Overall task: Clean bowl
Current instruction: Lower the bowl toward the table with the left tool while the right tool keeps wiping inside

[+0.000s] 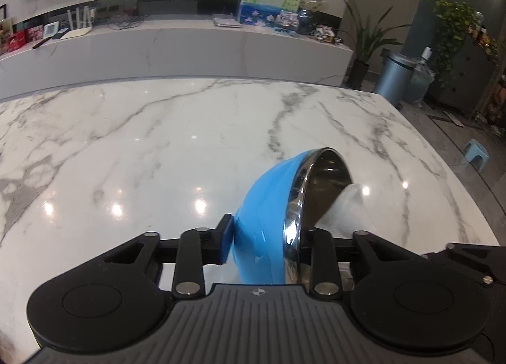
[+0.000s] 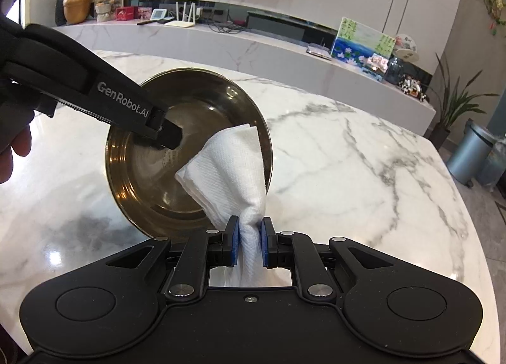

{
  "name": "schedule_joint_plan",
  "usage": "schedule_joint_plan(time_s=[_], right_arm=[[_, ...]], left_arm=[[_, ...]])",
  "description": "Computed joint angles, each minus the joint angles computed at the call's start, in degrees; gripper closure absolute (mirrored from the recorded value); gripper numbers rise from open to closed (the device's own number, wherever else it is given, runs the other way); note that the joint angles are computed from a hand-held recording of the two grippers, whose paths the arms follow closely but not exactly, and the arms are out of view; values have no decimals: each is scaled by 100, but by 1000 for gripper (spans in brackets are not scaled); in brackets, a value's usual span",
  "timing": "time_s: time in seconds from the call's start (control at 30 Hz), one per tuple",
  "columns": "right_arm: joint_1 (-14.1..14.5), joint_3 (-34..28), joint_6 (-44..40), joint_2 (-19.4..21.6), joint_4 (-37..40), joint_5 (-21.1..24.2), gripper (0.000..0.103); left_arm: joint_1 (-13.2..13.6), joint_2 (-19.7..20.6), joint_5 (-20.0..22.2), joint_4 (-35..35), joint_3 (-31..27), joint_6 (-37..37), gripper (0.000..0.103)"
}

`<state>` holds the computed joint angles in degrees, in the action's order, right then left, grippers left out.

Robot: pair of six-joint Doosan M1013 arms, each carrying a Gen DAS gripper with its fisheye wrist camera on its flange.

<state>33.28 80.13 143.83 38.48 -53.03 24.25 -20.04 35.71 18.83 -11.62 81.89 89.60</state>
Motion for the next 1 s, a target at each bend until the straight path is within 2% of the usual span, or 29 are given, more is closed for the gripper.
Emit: schedule_joint_plan(time_s=[0.13,0.27,0.47,0.53,0.67,0.8,1.0], right_arm=[[17,51,255,-46,-210,-47,92],[33,45,393,-68,-368,-57,92],[11,-109,-80,-84,-80,-75,92],[-7,-180,-364,-74,143,-95,92],[-42,-351,-967,-27,586,-104,92],[-121,-614,-1965,85,1441,-82,92],[-248,-976,-3571,285,2994,-31,92]], left_arm=[[75,57,159,-208,-91,-136,84],[193,128,451,-827,-196,136,85],[285,261,949,-1010,-435,-17,85],[311,313,1132,-1175,-533,51,85],[302,400,1348,-1053,-727,22,85],[306,468,1518,-982,-878,119,85],[367,514,1613,-1285,-926,469,85]])
